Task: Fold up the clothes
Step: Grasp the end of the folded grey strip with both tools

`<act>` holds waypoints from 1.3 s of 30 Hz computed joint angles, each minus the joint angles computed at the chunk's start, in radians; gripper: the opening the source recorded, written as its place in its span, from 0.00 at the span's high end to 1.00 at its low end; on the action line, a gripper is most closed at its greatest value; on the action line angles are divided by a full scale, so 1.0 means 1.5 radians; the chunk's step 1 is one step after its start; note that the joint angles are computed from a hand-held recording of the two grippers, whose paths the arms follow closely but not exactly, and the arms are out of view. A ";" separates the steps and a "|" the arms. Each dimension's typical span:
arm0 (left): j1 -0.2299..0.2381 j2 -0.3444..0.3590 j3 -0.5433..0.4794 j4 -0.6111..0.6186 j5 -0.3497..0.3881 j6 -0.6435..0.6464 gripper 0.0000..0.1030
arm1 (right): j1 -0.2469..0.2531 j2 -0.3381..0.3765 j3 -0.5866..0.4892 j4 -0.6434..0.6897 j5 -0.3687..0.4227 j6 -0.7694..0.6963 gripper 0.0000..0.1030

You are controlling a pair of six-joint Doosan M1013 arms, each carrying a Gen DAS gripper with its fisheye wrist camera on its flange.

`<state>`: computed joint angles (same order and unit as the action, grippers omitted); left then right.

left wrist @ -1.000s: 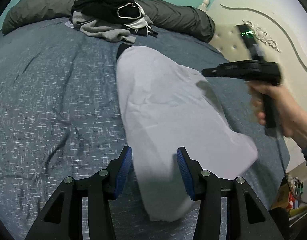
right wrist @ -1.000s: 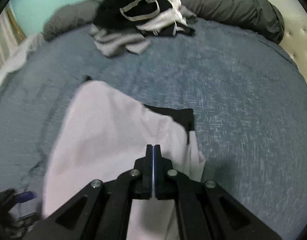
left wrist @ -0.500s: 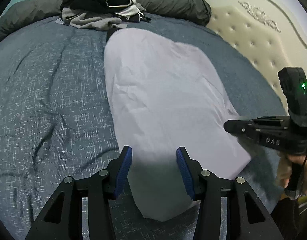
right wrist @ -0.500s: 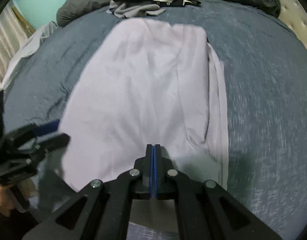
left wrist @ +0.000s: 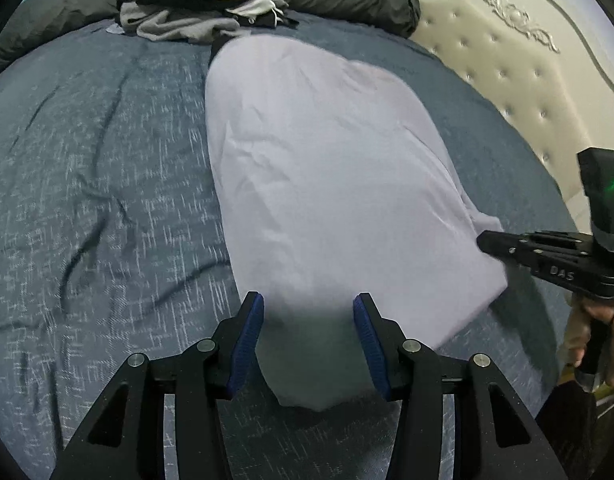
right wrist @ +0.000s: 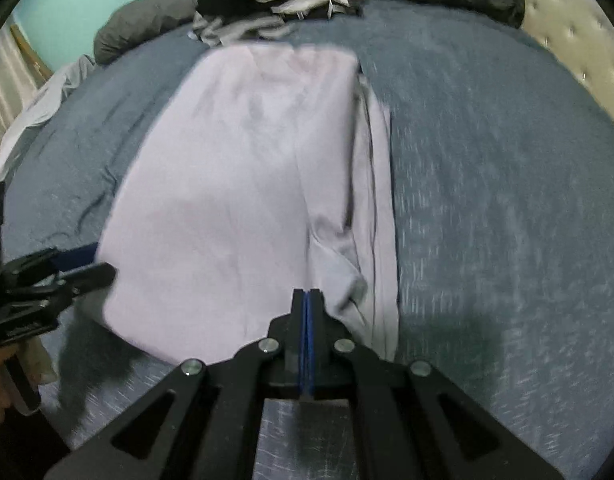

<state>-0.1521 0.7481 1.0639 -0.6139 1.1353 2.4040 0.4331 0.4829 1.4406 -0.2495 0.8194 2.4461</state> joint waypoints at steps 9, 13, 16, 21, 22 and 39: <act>0.020 0.001 -0.014 -0.021 0.023 -0.026 0.41 | -0.007 -0.033 0.025 -0.012 -0.035 0.088 0.98; 0.031 0.012 -0.032 -0.035 0.054 -0.048 0.35 | -0.014 -0.037 0.020 0.013 -0.015 0.103 0.54; 0.039 0.020 -0.041 -0.051 0.080 -0.065 0.31 | -0.017 -0.045 0.029 0.014 -0.032 0.133 0.35; 0.035 0.031 -0.052 -0.049 0.106 -0.083 0.30 | -0.032 -0.024 0.017 0.120 -0.025 0.035 0.35; 0.034 0.032 -0.052 -0.048 0.109 -0.083 0.30 | -0.035 -0.020 0.015 0.137 -0.024 0.021 0.35; 0.019 0.070 -0.084 -0.079 0.176 -0.138 0.27 | -0.058 0.017 0.008 0.264 -0.081 -0.085 0.31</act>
<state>-0.1243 0.8534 0.9382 -0.7325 1.3988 2.1972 0.3463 0.5082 1.4530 0.1469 0.6982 2.3181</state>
